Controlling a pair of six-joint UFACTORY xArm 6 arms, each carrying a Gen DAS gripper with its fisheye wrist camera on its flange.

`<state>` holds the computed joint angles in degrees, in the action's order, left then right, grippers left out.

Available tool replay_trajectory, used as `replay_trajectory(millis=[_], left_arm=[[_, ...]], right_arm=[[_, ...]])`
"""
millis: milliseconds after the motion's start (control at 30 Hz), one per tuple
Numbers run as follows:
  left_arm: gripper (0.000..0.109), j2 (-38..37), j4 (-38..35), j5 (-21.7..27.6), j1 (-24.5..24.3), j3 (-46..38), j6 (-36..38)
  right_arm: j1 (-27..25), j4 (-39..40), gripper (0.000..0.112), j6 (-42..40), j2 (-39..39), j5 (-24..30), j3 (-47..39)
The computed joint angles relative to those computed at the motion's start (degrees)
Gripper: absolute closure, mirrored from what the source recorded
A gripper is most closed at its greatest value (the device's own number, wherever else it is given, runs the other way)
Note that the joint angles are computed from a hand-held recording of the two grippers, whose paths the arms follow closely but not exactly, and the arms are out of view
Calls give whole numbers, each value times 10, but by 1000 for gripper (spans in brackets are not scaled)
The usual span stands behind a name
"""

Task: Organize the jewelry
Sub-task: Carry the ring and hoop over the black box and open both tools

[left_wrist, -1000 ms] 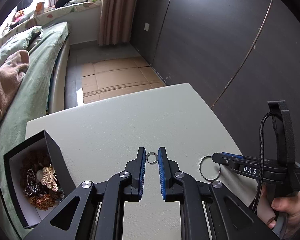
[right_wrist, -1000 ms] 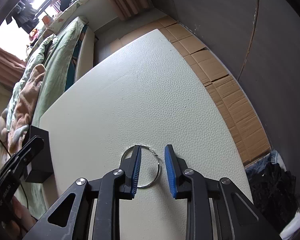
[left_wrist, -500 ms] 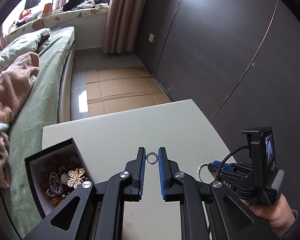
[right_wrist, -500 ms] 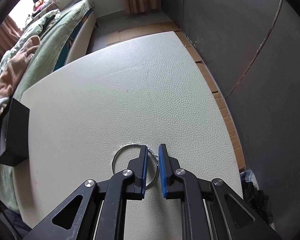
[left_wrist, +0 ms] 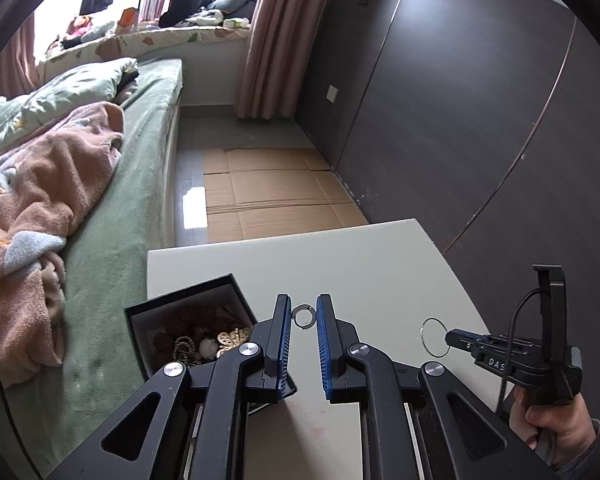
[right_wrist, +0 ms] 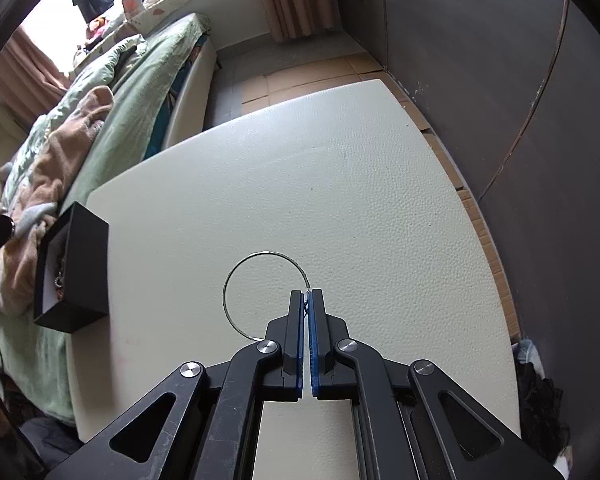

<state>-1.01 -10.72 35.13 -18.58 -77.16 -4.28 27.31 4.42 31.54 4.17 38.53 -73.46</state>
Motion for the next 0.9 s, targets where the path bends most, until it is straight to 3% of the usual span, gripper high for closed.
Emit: replay_trajectory(millis=[300, 500, 533, 567, 600, 667, 900], left_arm=[[95, -12, 31, 15, 40, 17, -39], [93, 3, 15, 62, 64, -2, -58], [89, 4, 13, 66, 67, -3, -62], [71, 3, 15, 65, 69, -1, -65], [44, -1, 12, 59, 71, 3, -64], [25, -12, 5, 38, 73, 15, -64], [25, -28, 15, 22, 89, 25, -88]], right_arm=[[35, 100, 109, -52, 15, -86, -20], [68, 179, 109, -102, 65, -115, -86], [74, 190, 109, -112, 74, -116, -98], [80, 202, 109, -124, 83, -117, -112], [85, 212, 109, -134, 91, -117, -126], [95, 221, 109, -146, 107, -118, -151], [111, 217, 109, -162, 169, -91, -251]])
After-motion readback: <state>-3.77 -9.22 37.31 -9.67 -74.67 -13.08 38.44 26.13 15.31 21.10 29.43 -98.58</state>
